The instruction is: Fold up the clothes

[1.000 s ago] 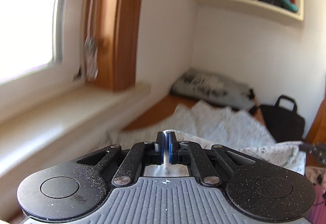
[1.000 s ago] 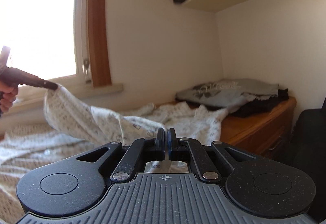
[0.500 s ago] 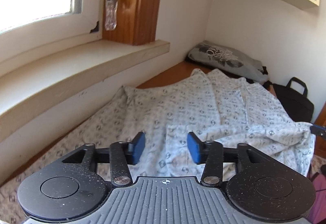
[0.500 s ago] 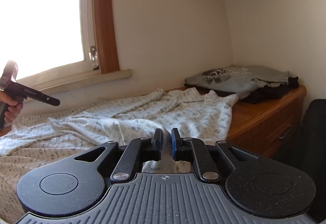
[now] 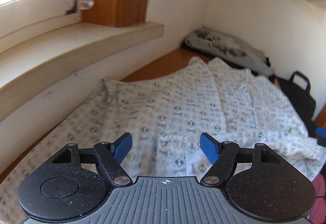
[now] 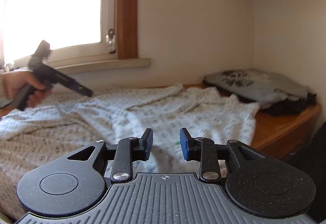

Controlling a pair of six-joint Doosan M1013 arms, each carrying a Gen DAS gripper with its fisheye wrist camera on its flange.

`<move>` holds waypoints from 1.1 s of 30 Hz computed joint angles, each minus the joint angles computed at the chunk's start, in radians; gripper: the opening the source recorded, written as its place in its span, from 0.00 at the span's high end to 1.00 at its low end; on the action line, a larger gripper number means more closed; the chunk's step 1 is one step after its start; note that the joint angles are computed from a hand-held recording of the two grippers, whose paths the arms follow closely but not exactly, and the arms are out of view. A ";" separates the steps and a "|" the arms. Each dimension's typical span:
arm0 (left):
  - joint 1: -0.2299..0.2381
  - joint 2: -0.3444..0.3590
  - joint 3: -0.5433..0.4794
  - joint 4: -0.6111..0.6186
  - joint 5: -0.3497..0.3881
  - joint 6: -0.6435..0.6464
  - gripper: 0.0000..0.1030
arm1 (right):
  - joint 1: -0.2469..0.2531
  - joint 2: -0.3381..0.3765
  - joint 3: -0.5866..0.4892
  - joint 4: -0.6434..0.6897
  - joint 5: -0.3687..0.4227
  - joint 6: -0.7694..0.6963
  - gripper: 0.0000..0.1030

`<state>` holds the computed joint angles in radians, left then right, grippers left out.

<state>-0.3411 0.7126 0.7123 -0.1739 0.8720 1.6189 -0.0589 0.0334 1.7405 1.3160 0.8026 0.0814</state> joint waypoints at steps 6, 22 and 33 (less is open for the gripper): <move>-0.003 0.030 -0.035 -0.014 0.037 0.071 0.29 | 0.003 0.023 -0.020 -0.016 0.084 0.038 0.63; -0.013 -0.047 0.074 -0.001 -0.188 0.161 0.95 | 0.042 0.073 -0.088 -0.079 0.121 0.086 0.88; -0.004 -0.218 0.294 -0.186 -0.501 0.338 0.95 | 0.020 0.026 -0.029 0.155 0.221 -0.105 0.90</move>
<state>-0.3454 0.4947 1.0063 -0.3598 0.3714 1.9565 -0.0388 0.0593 1.7120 1.4708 1.0234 -0.0236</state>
